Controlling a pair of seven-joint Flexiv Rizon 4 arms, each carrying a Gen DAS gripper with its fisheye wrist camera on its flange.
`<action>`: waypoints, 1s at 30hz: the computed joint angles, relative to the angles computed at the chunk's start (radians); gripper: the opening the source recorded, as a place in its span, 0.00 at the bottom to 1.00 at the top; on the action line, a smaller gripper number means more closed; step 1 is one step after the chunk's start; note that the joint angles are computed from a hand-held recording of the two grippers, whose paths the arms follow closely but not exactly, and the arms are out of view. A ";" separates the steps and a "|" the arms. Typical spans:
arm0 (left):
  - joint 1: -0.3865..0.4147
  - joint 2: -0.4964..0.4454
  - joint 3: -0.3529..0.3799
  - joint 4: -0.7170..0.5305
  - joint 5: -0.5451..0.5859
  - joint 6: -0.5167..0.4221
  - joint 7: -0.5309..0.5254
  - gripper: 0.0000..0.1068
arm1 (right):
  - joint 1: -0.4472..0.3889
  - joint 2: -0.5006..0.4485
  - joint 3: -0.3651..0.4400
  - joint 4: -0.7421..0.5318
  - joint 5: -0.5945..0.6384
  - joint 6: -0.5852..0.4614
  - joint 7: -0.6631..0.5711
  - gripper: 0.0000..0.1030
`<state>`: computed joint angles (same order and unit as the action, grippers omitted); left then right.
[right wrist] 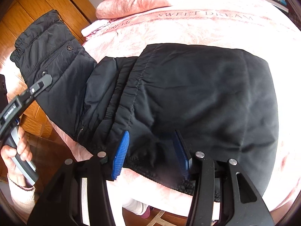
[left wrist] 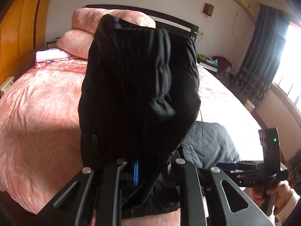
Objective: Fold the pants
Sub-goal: 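Fold the pocket end over onto the pants with the left tool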
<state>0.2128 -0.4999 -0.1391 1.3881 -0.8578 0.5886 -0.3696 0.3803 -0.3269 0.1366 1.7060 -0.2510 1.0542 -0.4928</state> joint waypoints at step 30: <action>-0.027 -0.036 0.046 -0.091 0.271 -0.302 -0.038 0.47 | -0.037 0.043 0.000 0.091 0.001 0.024 0.034 0.54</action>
